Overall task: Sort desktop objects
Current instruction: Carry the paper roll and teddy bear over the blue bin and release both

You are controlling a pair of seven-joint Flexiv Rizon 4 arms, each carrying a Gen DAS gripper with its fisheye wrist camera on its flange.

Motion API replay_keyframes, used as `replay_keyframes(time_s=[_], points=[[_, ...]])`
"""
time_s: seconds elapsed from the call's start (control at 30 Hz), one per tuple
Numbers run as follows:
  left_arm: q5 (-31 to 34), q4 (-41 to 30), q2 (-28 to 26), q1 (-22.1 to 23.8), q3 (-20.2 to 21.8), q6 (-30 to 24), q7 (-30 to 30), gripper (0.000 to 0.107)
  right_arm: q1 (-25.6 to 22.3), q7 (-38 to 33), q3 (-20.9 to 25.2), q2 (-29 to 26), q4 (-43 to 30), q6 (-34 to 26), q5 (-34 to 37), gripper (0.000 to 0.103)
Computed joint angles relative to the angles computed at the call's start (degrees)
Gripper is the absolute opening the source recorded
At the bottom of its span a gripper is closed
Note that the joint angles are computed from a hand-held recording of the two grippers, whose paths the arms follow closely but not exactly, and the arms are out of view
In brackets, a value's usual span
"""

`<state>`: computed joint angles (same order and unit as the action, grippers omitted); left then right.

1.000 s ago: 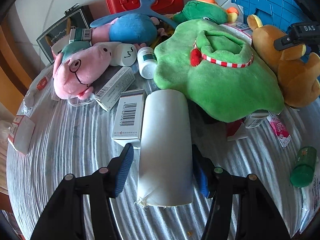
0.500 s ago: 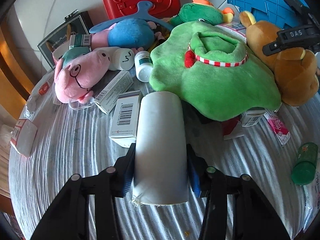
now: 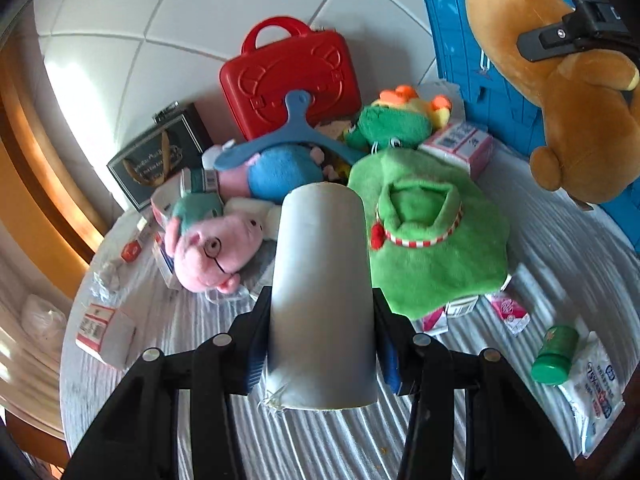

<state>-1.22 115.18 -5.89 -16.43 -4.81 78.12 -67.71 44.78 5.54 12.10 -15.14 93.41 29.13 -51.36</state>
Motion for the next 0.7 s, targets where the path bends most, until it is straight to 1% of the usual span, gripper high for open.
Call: replay_keyframes(time_s=[0.1, 0.23, 0.3, 0.33, 0.37, 0.4, 0.47, 0.53, 0.6, 0.67, 0.7], points=[[-0.61, -1.6, 1.51, 0.02, -0.46, 1.13, 1.62, 0.045, 1.83, 2.12, 0.07, 1.85, -1.42, -2.9, -4.52, 0.09], [-6.59, -3.97, 2.71, -0.38, -2.34, 3.06, 7.14, 0.045, 4.18, 3.99, 0.87, 3.5, -4.34, -8.68, -10.35, 0.09], [-9.59, -5.81, 2.79, -1.18, -3.42, 4.15, 9.63, 0.045, 5.78, 4.27, 1.73, 4.71, -5.95, -13.32, -12.83, 0.09], [-12.06, -6.76, 2.69, -1.64, -4.22, 4.65, 11.53, 0.045, 6.54, 4.28, 2.2, 5.26, -6.58, -15.66, -14.0, 0.09], [-16.25, -7.78, 2.52, -2.21, -5.57, 5.45, 14.91, 0.045, 7.25, 4.38, 2.62, 5.67, -7.35, -17.98, -15.21, 0.09], [-17.86, -9.08, 2.24, -2.91, -6.22, 5.92, 16.2, 0.045, 8.15, 4.1, 3.19, 6.32, -8.09, -20.77, -16.42, 0.091], [-17.84, -12.95, 1.32, -4.58, -7.06, 5.54, 15.47, 0.045, 10.29, 2.74, 4.68, 8.05, -9.24, -27.98, -19.08, 0.091], [-16.95, -17.94, -0.11, -6.38, -7.86, 3.24, 13.39, 0.045, 11.7, 0.91, 6.38, 10.05, -10.03, -34.73, -21.31, 0.092], [-13.46, -23.95, -2.48, -8.8, -8.2, 1.1, 9.66, 0.045, 12.46, -0.62, 8.16, 11.95, -10.36, -41.39, -23.33, 0.092], [-7.08, -31.27, -5.84, -12.35, -7.14, -0.96, 3.51, 0.045, 12.82, -2.43, 10.12, 13.96, -10.42, -49.11, -24.9, 0.092], [-3.42, -35.71, -7.89, -14.55, -6.16, -2.91, 0.14, 0.045, 12.39, -3.21, 10.98, 15.23, -10.07, -51.36, -24.68, 0.093]])
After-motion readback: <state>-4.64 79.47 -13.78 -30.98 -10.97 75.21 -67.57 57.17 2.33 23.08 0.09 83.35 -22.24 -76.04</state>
